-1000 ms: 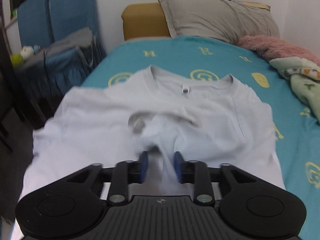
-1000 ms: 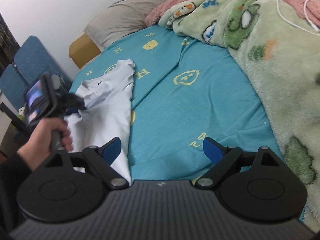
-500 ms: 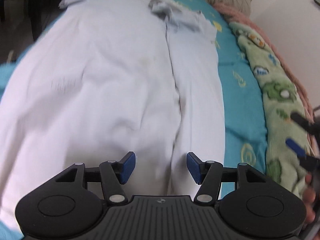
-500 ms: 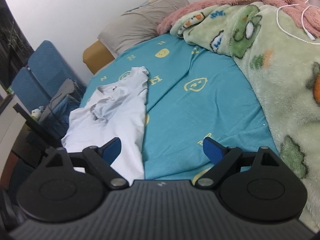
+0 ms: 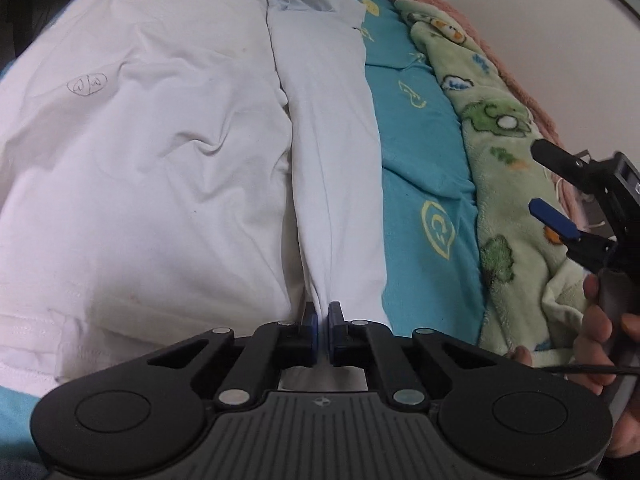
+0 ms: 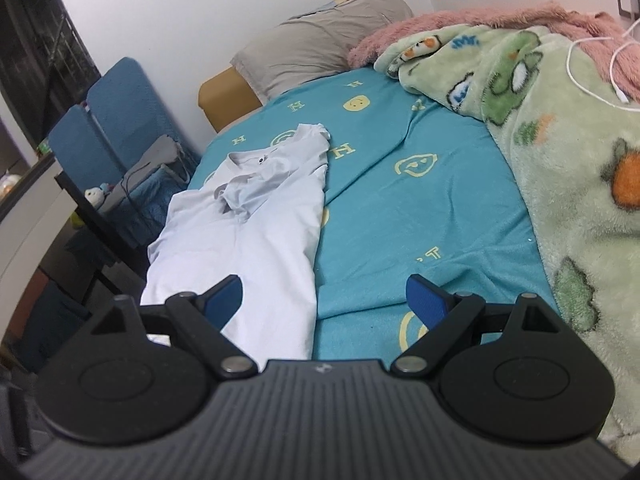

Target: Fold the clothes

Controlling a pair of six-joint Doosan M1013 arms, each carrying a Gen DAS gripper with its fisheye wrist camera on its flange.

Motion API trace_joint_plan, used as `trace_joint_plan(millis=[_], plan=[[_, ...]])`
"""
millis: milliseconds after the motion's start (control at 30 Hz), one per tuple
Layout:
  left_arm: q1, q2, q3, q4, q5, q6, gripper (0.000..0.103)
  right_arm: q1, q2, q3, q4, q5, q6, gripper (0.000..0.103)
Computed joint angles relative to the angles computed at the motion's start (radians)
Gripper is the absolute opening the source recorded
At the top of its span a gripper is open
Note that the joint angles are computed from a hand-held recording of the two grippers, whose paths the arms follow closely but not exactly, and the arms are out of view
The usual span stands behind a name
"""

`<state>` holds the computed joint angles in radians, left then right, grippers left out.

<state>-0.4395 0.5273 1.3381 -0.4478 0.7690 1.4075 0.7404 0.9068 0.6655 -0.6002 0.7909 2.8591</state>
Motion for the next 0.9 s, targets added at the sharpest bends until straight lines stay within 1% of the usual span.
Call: trace_joint_plan(millis=[100, 167, 267, 300, 333, 367, 400, 433, 467, 533, 567, 633, 700, 767, 833, 900], plan=[[-0.037, 0.0, -0.01, 0.214, 0.015, -0.101, 0.005, 0.003, 0.004, -0.008, -0.005, 0.003, -0.015, 0.09], [-0.047, 0.006, -0.018, 0.27, 0.028, -0.135, 0.006, 0.005, 0.005, -0.009, -0.01, -0.003, -0.023, 0.09], [-0.056, 0.01, -0.023, 0.325, 0.034, -0.175, 0.011, 0.009, 0.005, -0.011, -0.024, -0.011, -0.036, 0.09], [-0.056, 0.005, -0.017, 0.327, 0.019, -0.178, 0.015, 0.01, 0.005, -0.011, -0.029, -0.015, -0.04, 0.09], [-0.056, -0.002, -0.007, 0.332, -0.001, -0.181, 0.029, 0.012, 0.004, -0.01, -0.035, -0.02, -0.043, 0.09], [-0.059, -0.01, 0.002, 0.35, -0.024, -0.191, 0.039, 0.013, 0.003, -0.008, -0.042, -0.025, -0.044, 0.09], [-0.063, -0.019, 0.011, 0.385, -0.048, -0.213, 0.059, 0.014, 0.001, -0.004, -0.051, -0.032, -0.04, 0.09], [-0.069, -0.028, 0.019, 0.429, -0.073, -0.241, 0.069, 0.015, -0.001, 0.0, -0.062, -0.04, -0.033, 0.09], [-0.076, -0.035, 0.023, 0.482, -0.095, -0.277, 0.072, 0.017, -0.004, 0.005, -0.078, -0.047, -0.023, 0.09], [-0.089, -0.046, 0.026, 0.579, -0.138, -0.344, 0.085, 0.021, -0.008, 0.014, -0.12, -0.059, 0.004, 0.09], [-0.094, -0.051, 0.028, 0.631, -0.16, -0.381, 0.087, 0.024, -0.011, 0.019, -0.145, -0.062, 0.021, 0.09], [-0.109, -0.053, 0.02, 0.758, -0.194, -0.468, 0.094, 0.029, -0.02, 0.037, -0.21, -0.071, 0.073, 0.09], [-0.122, -0.053, 0.005, 0.884, -0.209, -0.549, 0.1, 0.033, -0.028, 0.054, -0.274, -0.077, 0.132, 0.09], [-0.134, -0.048, -0.016, 0.99, -0.223, -0.611, 0.103, 0.036, -0.036, 0.069, -0.327, -0.078, 0.182, 0.09], [-0.143, -0.03, -0.056, 1.042, -0.219, -0.628, 0.103, 0.037, -0.042, 0.081, -0.37, -0.076, 0.219, 0.09], [-0.154, -0.002, -0.107, 1.052, -0.203, -0.613, 0.103, 0.04, -0.044, 0.087, -0.402, -0.07, 0.244, 0.09]])
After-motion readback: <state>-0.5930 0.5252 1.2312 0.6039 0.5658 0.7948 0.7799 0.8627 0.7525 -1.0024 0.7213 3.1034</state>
